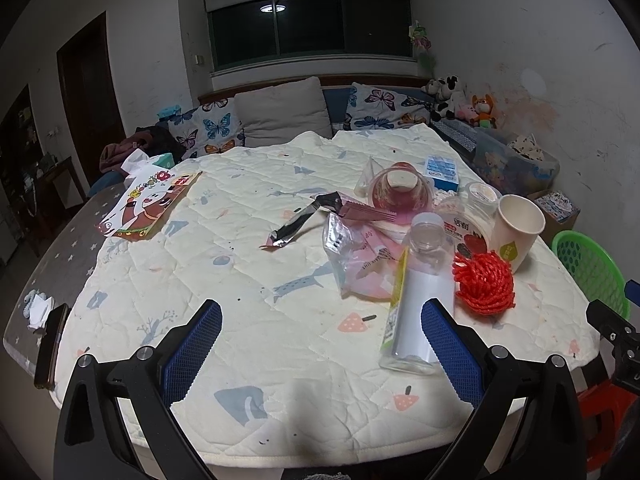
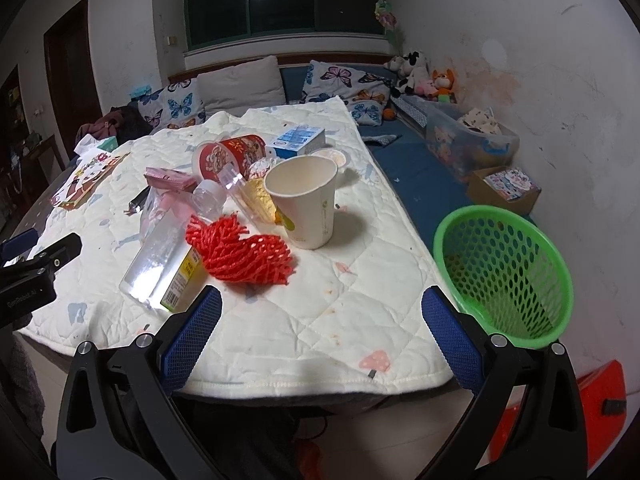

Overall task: Collect trash
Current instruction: 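Grasp the white paper cup with the right gripper while the left approaches the red net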

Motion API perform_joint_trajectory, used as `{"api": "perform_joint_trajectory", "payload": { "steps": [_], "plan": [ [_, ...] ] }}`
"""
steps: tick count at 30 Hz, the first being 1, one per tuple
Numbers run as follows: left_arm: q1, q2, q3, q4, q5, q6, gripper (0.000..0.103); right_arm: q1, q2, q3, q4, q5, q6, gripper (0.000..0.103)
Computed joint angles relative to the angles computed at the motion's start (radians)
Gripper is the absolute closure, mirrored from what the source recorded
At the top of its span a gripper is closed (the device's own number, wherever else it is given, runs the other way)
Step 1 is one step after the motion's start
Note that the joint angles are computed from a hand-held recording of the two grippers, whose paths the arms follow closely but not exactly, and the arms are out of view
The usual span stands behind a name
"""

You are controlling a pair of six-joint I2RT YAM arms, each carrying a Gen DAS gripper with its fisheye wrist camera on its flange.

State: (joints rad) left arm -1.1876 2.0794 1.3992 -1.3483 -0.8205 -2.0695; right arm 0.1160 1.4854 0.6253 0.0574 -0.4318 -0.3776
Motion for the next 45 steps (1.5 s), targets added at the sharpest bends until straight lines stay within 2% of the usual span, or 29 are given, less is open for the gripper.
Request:
{"api": "perform_joint_trajectory", "payload": {
  "steps": [6, 15, 26, 30, 37, 41, 45],
  "plan": [
    [0.013, -0.045, -0.044, 0.018, 0.003, 0.017, 0.006, 0.014, 0.082, 0.065, 0.006, -0.003, 0.007, 0.007],
    [0.043, -0.102, -0.132, 0.114, 0.017, 0.07, 0.006, 0.059, 0.224, 0.198, 0.004, -0.006, 0.024, 0.014],
    [0.089, -0.168, -0.216, 0.271, 0.019, 0.214, 0.006, 0.108, 0.394, 0.367, -0.032, -0.006, 0.028, 0.023],
    [0.103, -0.184, -0.234, 0.326, 0.01, 0.29, 0.006, 0.119, 0.458, 0.436, -0.063, -0.028, 0.02, 0.024],
    [0.137, -0.239, -0.288, 0.544, -0.003, 0.564, 0.006, 0.126, 0.508, 0.489, -0.066, -0.047, -0.012, 0.025],
    [0.153, -0.246, -0.299, 0.628, 0.005, 0.681, 0.006, 0.125, 0.532, 0.519, -0.077, -0.064, -0.024, 0.026],
    [0.164, -0.26, -0.321, 0.719, 0.018, 0.782, 0.006, 0.131, 0.555, 0.543, -0.082, -0.063, -0.031, 0.033]
  ]
}}
